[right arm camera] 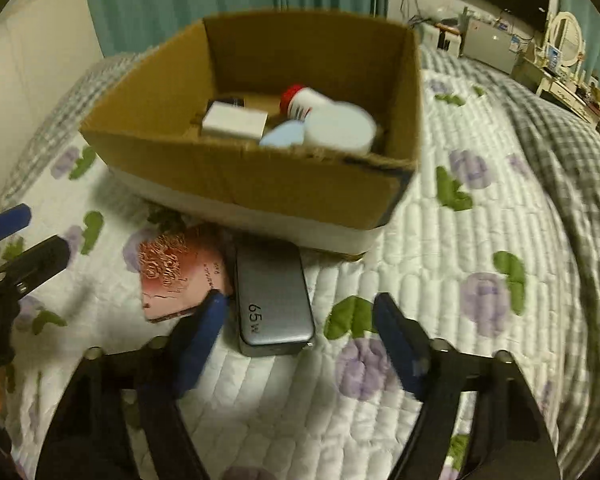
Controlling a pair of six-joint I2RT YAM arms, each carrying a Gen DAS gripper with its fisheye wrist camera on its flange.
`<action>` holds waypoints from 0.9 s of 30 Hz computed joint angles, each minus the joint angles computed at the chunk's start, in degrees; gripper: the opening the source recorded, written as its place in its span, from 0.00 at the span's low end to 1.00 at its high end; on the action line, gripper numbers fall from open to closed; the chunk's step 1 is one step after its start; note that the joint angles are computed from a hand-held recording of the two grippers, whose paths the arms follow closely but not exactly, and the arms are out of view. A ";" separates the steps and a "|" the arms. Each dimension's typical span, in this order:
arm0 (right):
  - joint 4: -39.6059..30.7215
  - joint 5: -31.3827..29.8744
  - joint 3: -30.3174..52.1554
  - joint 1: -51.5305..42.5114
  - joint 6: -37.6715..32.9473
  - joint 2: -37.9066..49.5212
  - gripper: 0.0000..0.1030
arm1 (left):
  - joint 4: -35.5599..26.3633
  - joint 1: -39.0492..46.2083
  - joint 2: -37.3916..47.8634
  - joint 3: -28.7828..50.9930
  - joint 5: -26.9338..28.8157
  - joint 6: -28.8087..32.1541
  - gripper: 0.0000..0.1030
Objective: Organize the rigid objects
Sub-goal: 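Grasp the red patterned card case with the left gripper while the right grasps the black power brick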
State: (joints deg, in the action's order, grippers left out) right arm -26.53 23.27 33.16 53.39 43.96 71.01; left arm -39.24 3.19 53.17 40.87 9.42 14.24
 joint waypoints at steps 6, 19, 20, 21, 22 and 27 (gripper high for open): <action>6.95 -5.45 -1.78 -2.57 -1.85 2.67 0.44 | -0.35 -1.65 0.11 -0.19 -2.17 -0.28 0.89; -8.59 6.05 -4.76 -1.18 6.92 -16.18 0.06 | -1.04 -18.25 12.48 4.26 -9.92 -15.84 0.89; -9.39 5.61 -4.60 -1.71 6.84 -16.37 0.06 | -0.87 -18.82 13.82 4.70 -10.20 -16.58 0.89; -9.48 4.66 -4.33 -2.72 5.74 -15.64 0.06 | -0.65 -19.51 15.75 5.32 -10.52 -17.49 0.89; -8.73 3.44 -3.96 -3.73 4.53 -14.15 0.06 | -0.40 -19.87 17.45 5.83 -10.58 -18.11 0.89; -3.57 -1.71 -8.39 -6.97 3.68 -16.77 0.06 | 0.35 -20.02 22.65 7.82 -11.17 -21.39 0.89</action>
State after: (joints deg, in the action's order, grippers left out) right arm -30.10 21.56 24.77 46.42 47.64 54.24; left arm -38.90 -16.83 75.82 48.69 -1.75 -7.15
